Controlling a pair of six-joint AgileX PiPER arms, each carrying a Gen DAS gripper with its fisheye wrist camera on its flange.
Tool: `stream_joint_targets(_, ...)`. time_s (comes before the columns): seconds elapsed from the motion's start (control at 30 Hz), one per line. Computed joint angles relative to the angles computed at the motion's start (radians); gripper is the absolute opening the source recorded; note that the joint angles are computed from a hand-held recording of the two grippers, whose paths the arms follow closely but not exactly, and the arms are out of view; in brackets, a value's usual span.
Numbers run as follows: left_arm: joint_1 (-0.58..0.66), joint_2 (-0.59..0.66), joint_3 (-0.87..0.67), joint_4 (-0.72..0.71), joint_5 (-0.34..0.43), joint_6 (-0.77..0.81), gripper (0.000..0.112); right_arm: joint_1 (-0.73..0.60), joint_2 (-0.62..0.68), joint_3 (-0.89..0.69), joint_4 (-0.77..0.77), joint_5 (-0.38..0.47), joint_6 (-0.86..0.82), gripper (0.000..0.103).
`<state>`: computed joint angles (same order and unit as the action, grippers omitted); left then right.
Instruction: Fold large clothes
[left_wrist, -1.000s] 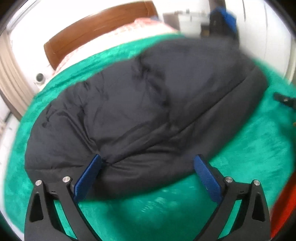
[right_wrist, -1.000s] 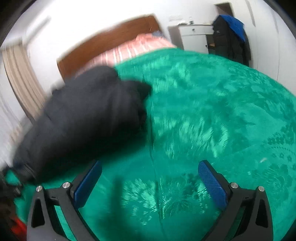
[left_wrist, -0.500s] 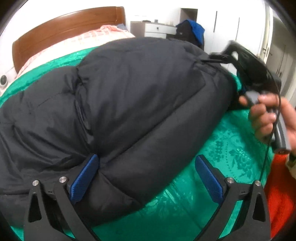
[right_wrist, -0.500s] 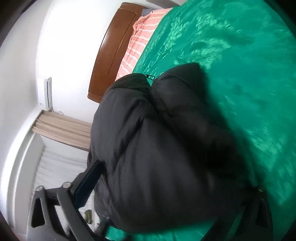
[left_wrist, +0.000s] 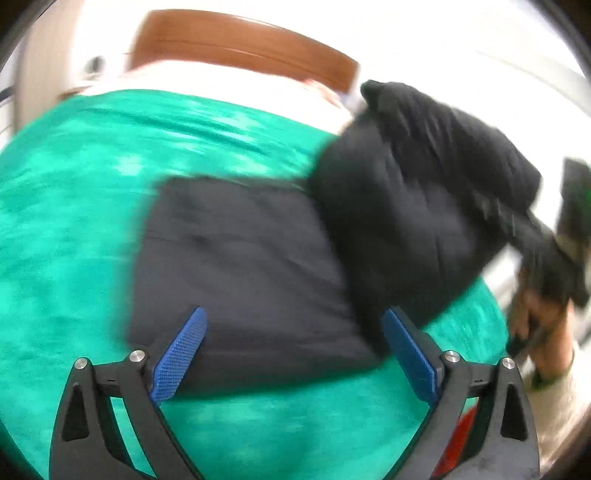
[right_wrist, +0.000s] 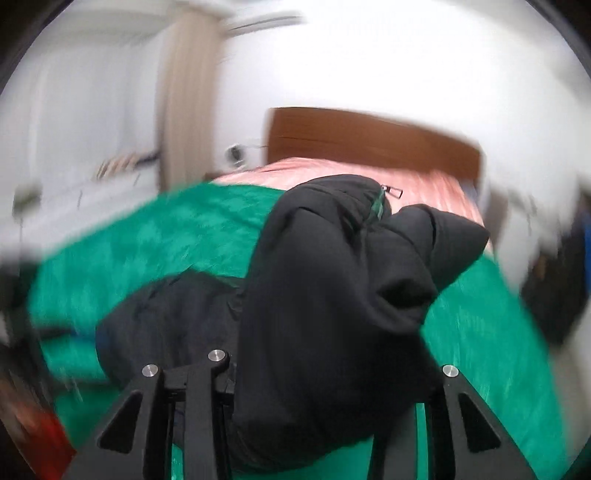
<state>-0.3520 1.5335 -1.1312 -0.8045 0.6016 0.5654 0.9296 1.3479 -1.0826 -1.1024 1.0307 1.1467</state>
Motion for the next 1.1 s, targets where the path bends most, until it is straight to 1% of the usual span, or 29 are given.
stream_joint_targets(0.07, 0.116, -0.01, -0.004, 0.004, 0.039, 0.007, 0.097, 0.061, 0.2, -0.14, -0.008, 0.005, -0.114, 0.039)
stream_joint_targets(0.1, 0.172, -0.002, -0.017, -0.009, 0.07, 0.021, 0.097, 0.075, 0.291, -0.215, 0.001, 0.024, -0.161, 0.039)
stream_joint_targets(0.13, 0.215, 0.007, -0.03, -0.035, 0.099, 0.045, 0.097, 0.087, 0.382, -0.281, 0.019, 0.022, -0.223, 0.039)
stream_joint_targets(0.17, 0.243, 0.014, -0.037, -0.063, 0.122, 0.063, 0.097, 0.09, 0.446, -0.329, 0.032, 0.015, -0.27, 0.039)
stream_joint_targets(0.23, 0.341, 0.059, -0.088, -0.157, 0.25, 0.142, 0.097, 0.111, 0.555, -0.403, 0.015, 0.018, -0.299, 0.039)
stream_joint_targets(0.27, 0.343, 0.084, -0.122, -0.179, 0.283, 0.138, 0.097, 0.126, 0.587, -0.424, -0.007, 0.028, -0.289, 0.039)
stream_joint_targets(0.3, 0.363, 0.125, -0.171, -0.213, 0.347, 0.145, 0.097, 0.136, 0.601, -0.427, -0.025, 0.035, -0.27, 0.039)
stream_joint_targets(0.33, 0.371, 0.151, -0.202, -0.233, 0.383, 0.148, 0.097, 0.142, 0.605, -0.421, -0.04, 0.037, -0.242, 0.04)
stream_joint_targets(0.4, 0.33, 0.224, -0.293, -0.287, 0.435, 0.135, 0.098, 0.144, 0.601, -0.395, -0.065, 0.033, -0.202, 0.042)
stream_joint_targets(0.43, 0.313, 0.269, -0.355, -0.31, 0.486, 0.128, 0.098, 0.133, 0.6, -0.38, -0.08, 0.021, -0.189, 0.043)
stream_joint_targets(0.47, 0.284, 0.314, -0.427, -0.31, 0.52, 0.107, 0.098, 0.137, 0.597, -0.365, -0.091, 0.024, -0.174, 0.044)
stream_joint_targets(0.53, 0.225, 0.385, -0.557, -0.246, 0.512, 0.05, 0.099, 0.157, 0.604, -0.36, -0.106, 0.042, -0.153, 0.044)
stream_joint_targets(0.63, 0.131, 0.489, -0.788, -0.045, 0.484, -0.136, 0.099, 0.184, 0.603, -0.338, -0.126, 0.056, -0.114, 0.045)
stream_joint_targets(0.67, 0.106, 0.517, -0.845, 0.002, 0.489, -0.183, 0.098, 0.19, 0.6, -0.331, -0.135, 0.053, -0.097, 0.05)
stream_joint_targets(0.7, 0.087, 0.531, -0.878, 0.056, 0.486, -0.221, 0.095, 0.2, 0.583, -0.311, -0.144, 0.041, -0.065, 0.056)
stream_joint_targets(0.73, 0.067, 0.541, -0.904, 0.117, 0.476, -0.26, 0.089, 0.21, 0.555, -0.291, -0.123, 0.019, -0.046, 0.073)
stream_joint_targets(0.77, 0.07, 0.541, -0.91, 0.137, 0.485, -0.271, 0.076, 0.218, 0.529, -0.274, -0.101, -0.002, -0.027, 0.085)
stream_joint_targets(0.8, 0.082, 0.539, -0.899, 0.136, 0.495, -0.272, 0.067, 0.229, 0.488, -0.246, -0.087, -0.02, -0.002, 0.086)
stream_joint_targets(0.87, 0.114, 0.541, -0.878, 0.113, 0.507, -0.271, 0.058, 0.253, 0.376, -0.158, -0.076, -0.096, 0.092, 0.088)
stream_joint_targets(0.93, 0.156, 0.514, -0.794, 0.091, 0.482, -0.233, 0.057, 0.243, 0.263, -0.088, -0.062, -0.162, 0.189, 0.091)
stream_joint_targets(1.0, 0.187, 0.53, -0.764, 0.068, 0.459, -0.2, 0.057, 0.201, 0.198, -0.067, -0.061, -0.171, 0.24, 0.093)
stream_joint_targets(1.03, 0.209, 0.526, -0.717, 0.039, 0.441, -0.169, 0.057, 0.153, 0.175, -0.077, -0.05, -0.172, 0.244, 0.093)
stream_joint_targets(1.1, 0.235, 0.524, -0.665, -0.001, 0.428, -0.136, 0.057, 0.053, 0.167, -0.127, 0.005, -0.184, 0.197, 0.093)
